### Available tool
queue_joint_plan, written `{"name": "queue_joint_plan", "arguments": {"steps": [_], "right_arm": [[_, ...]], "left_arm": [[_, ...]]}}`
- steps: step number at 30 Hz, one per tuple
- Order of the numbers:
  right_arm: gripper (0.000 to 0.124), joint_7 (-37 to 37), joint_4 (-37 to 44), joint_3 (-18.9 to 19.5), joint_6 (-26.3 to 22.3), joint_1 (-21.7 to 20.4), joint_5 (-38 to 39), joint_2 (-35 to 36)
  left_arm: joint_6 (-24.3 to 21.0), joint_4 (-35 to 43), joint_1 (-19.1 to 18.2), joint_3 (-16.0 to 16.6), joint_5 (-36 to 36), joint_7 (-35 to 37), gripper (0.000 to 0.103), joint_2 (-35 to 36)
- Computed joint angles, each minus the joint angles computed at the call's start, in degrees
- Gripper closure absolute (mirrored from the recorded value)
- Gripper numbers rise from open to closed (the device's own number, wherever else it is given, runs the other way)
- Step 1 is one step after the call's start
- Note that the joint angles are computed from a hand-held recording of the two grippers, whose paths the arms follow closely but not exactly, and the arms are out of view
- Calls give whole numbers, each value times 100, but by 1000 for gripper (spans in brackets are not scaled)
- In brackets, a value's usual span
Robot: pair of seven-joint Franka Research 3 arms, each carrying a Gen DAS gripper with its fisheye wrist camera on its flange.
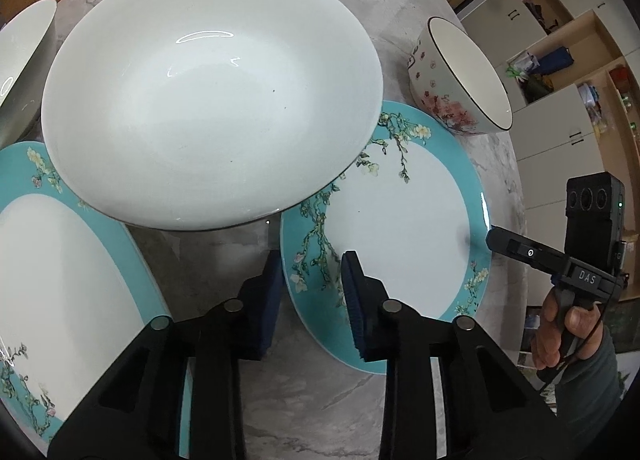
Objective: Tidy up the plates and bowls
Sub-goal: 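Grip the teal blossom plate's rim with the left tool while the right tool grips it, then carry the teal plate with both tools and lower it onto the grey plate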
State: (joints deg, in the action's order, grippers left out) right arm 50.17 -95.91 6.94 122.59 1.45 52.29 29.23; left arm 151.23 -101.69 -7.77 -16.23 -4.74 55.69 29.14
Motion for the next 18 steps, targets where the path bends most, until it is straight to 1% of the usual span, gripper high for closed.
{"name": "queue_joint_plan", "arguments": {"steps": [1, 2, 4, 6, 7, 9, 13, 18], "right_arm": [[83, -18, -4, -4, -2, 1, -22, -6], [84, -17, 2, -10, -5, 8, -52, -8], [91, 69, -1, -46, 45, 59, -166, -25], [106, 211, 13, -83, 87, 93, -277, -16], [110, 294, 12, -101, 115, 104, -325, -12], [112, 361, -13, -99, 117, 82, -355, -22], [112, 486, -78, -125, 219, 165, -577, -104], [112, 607, -82, -116, 252, 155, -619, -115]], "left_arm": [[-49, -5, 19, 2, -6, 3, 86, -16], [-102, 56, -15, 27, 33, -23, 87, 28], [-116, 51, 35, -13, -10, 52, 87, 26], [-146, 36, 59, -19, -46, 66, 88, 6], [-150, 25, 68, -15, -68, 53, 88, -6], [-131, -6, 102, -35, -161, 27, 88, -21], [-352, 118, 113, -30, -194, 46, 89, 15], [-191, -24, 257, -178, -485, 330, 91, -26]]}}
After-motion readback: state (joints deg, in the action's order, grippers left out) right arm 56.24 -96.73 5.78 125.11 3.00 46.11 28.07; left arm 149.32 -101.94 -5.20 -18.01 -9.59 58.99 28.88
